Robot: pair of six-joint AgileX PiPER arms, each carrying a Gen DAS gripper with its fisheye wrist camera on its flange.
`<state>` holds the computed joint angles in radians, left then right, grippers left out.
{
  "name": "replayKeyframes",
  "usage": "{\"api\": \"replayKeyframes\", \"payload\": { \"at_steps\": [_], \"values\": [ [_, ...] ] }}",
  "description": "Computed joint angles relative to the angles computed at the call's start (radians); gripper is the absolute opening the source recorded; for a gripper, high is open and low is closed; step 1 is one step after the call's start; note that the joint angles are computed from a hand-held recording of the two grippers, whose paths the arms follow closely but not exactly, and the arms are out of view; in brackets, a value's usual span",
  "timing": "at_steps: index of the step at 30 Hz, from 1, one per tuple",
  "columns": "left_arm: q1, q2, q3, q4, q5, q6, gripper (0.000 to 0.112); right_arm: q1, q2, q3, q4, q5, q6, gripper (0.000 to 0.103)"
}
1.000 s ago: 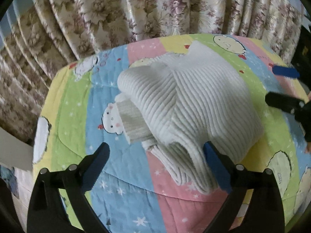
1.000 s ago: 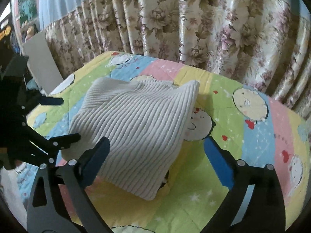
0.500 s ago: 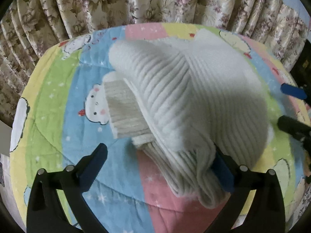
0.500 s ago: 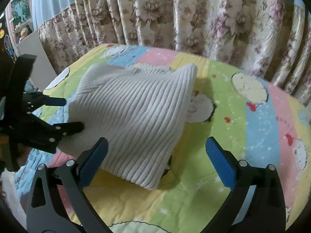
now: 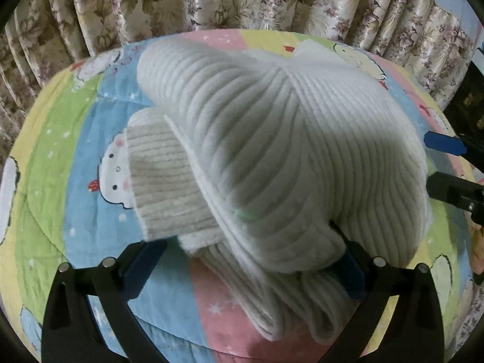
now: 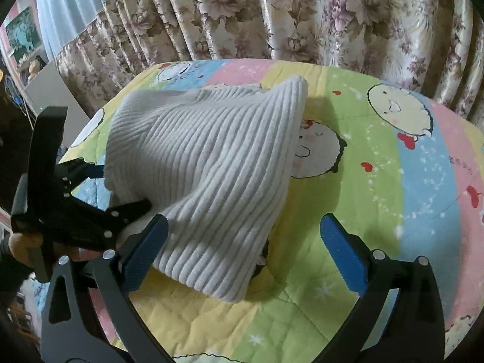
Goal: Fold small clothes
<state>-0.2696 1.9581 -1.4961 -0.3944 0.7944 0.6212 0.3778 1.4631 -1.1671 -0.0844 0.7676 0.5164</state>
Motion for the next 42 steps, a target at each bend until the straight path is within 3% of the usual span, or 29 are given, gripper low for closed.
{"api": "replayKeyframes", "payload": {
  "at_steps": [11, 17, 21, 25, 30, 34, 39, 42],
  "values": [
    [-0.031, -0.025, 0.024, 0.072, -0.053, 0.008, 0.102, -0.07, 0.096, -0.064, 0.139, -0.025, -0.163, 0.1],
    [-0.039, -0.015, 0.002, 0.093, -0.034, 0.009, 0.1, -0.078, 0.212, -0.175, 0.175, 0.04, -0.269, 0.1],
    [-0.032, -0.005, -0.019, 0.073, -0.004, 0.028, 0.093, -0.068, 0.245, -0.238, 0.145, 0.11, -0.303, 0.1],
    [-0.018, 0.001, -0.038, 0.035, 0.037, 0.056, 0.084, -0.069, 0.295, -0.319, 0.167, 0.189, -0.347, 0.088],
    [-0.025, -0.024, -0.023, 0.042, 0.026, 0.056, 0.065, -0.056, 0.284, -0.327, 0.161, 0.201, -0.365, 0.071],
    [-0.011, -0.036, -0.039, 0.023, 0.055, 0.044, 0.051, -0.059, 0.258, -0.326, 0.159, 0.186, -0.371, 0.048],
    [-0.013, -0.085, -0.025, 0.025, 0.063, 0.022, 0.038, -0.037, 0.227, -0.317, 0.119, 0.155, -0.347, 0.042],
    [-0.027, -0.13, -0.009, 0.035, 0.07, 0.003, 0.036, -0.021, 0.179, -0.292, 0.106, 0.122, -0.328, 0.041]
  ]
}}
